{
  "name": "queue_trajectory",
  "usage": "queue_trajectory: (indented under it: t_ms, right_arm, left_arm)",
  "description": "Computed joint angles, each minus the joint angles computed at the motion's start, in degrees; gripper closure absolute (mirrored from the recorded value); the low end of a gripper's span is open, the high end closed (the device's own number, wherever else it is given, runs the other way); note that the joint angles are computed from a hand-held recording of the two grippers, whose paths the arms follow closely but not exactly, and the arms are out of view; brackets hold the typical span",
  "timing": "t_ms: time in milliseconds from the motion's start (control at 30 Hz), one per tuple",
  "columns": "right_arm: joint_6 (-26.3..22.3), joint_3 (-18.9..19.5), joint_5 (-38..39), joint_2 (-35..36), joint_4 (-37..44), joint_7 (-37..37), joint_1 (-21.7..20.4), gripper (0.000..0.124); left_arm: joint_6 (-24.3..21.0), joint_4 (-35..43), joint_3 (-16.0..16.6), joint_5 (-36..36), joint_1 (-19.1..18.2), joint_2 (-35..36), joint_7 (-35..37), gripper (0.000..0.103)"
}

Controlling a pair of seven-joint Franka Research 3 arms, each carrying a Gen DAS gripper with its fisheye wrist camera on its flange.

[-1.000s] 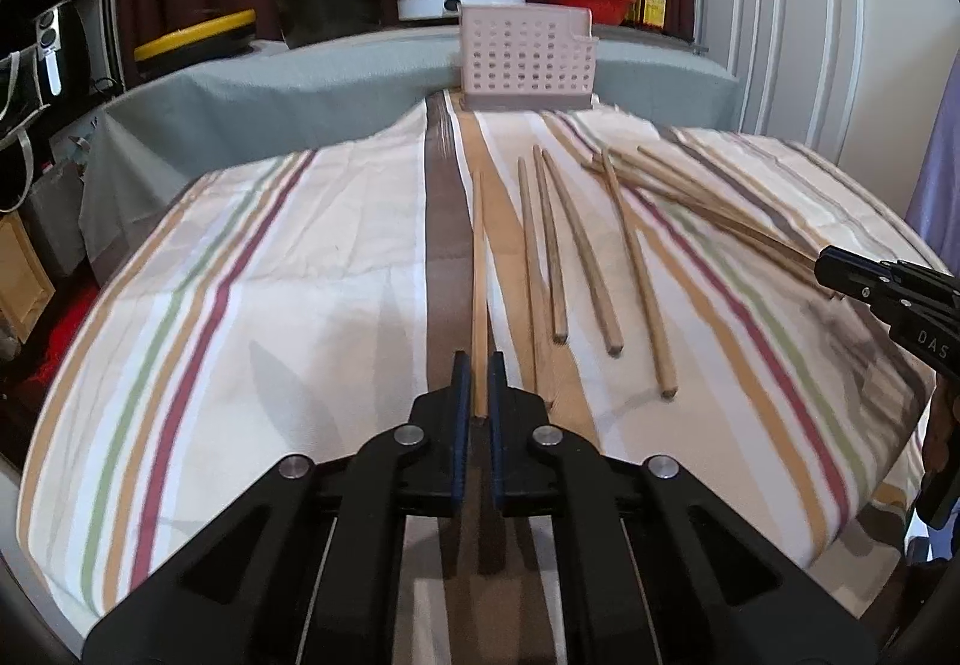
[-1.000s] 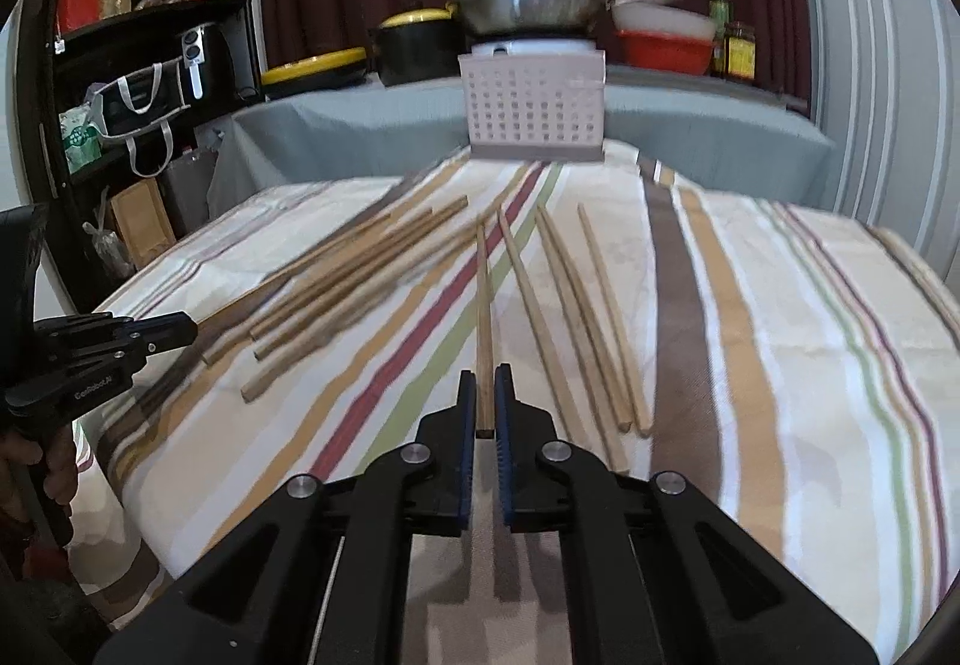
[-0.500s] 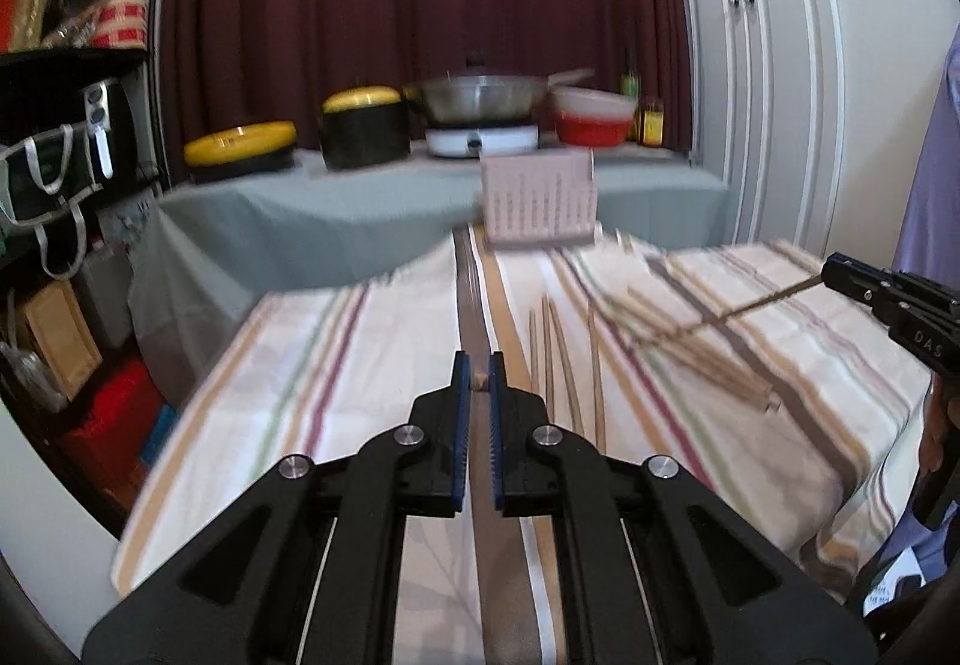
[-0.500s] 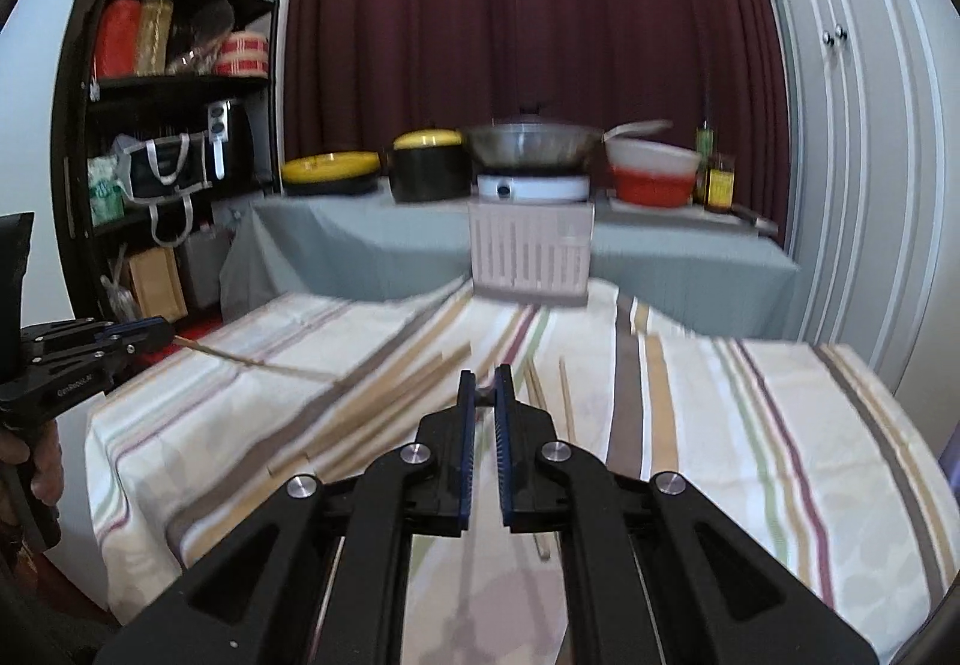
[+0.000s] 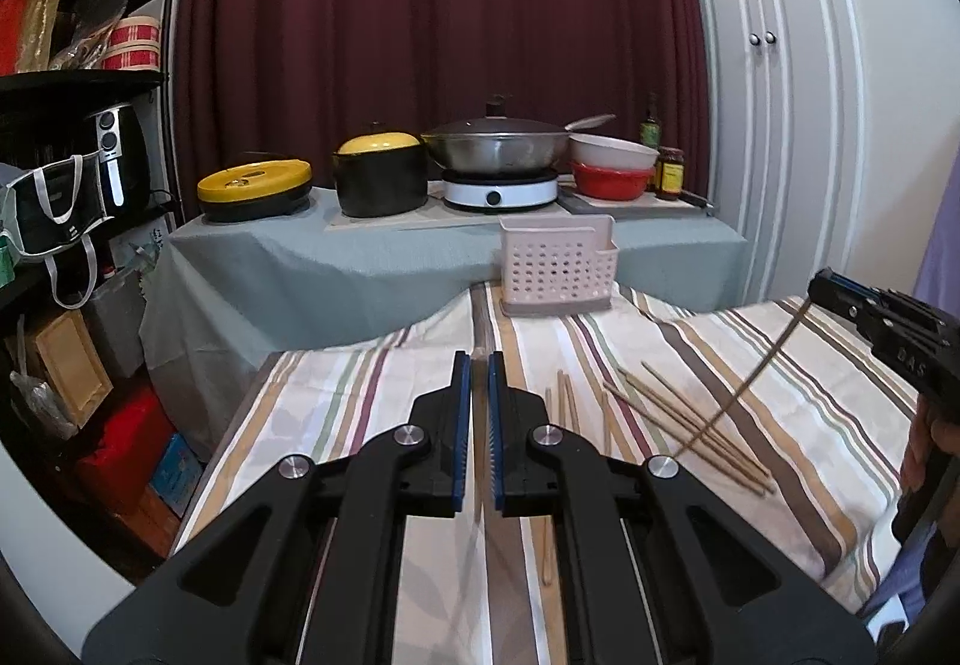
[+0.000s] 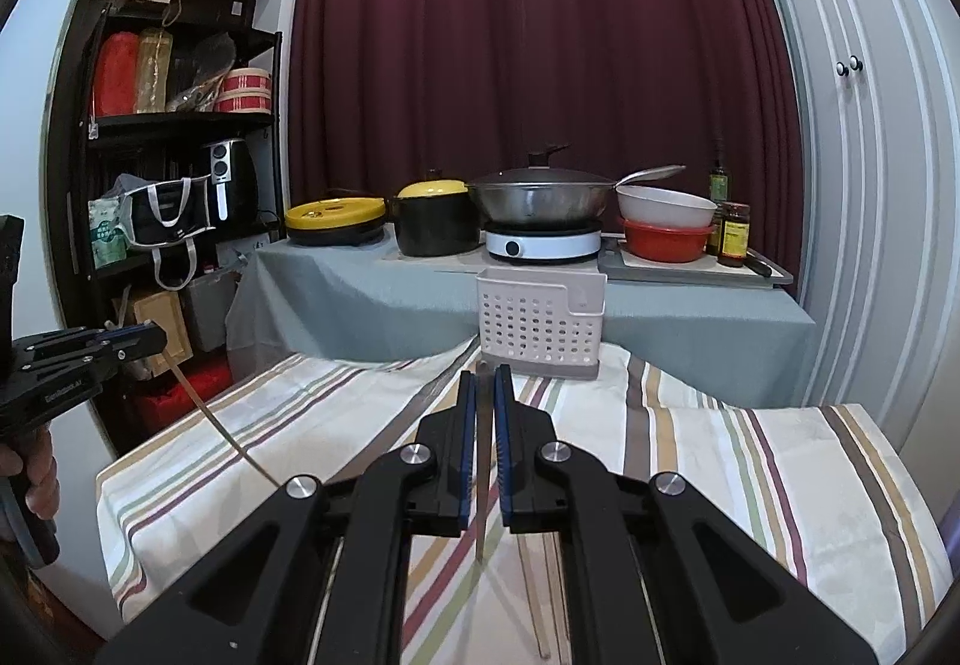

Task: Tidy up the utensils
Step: 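Lift the left tool's chopstick toward the white holder while the right tool carries its chopstick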

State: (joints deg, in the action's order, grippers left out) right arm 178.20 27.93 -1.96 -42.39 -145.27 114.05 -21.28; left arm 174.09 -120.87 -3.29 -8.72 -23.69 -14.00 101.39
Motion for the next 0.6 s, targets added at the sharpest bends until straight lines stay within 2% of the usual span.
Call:
queue_trajectory:
  t_ms: [100,200,267,367,500,600]
  right_arm:
    - [1.6,1.2,-0.2,1.4,0.8,0.3,-1.7,0.117]
    - [2.9,1.7,0.0,2.8,1.7,-0.1,-2.5,0.117]
    - [3.4,0.4,0.7,4.0,2.2,-1.0,-1.3,0.117]
    - [4.6,-2.1,1.7,5.8,3.3,-2.7,0.4,0.117]
    - [6.3,-5.1,3.5,9.3,6.4,-5.8,2.2,0.117]
    - [7.5,-4.2,4.0,11.5,9.6,-8.0,-0.2,0.117]
  left_arm:
    - [1.3,2.0,-1.8,2.3,2.2,2.3,-2.8,0.096]
    - [2.3,4.3,-4.9,7.3,6.0,4.8,-8.2,0.096]
    - [1.0,6.1,-4.1,6.3,5.2,5.9,-7.6,0.096]
    - [-1.5,9.3,-2.8,0.4,3.3,7.5,-2.3,0.096]
    - [-3.6,15.2,-4.7,-2.7,4.7,10.8,1.4,0.096]
    - [-4.8,22.4,-6.9,-3.2,6.2,15.2,2.5,0.096]
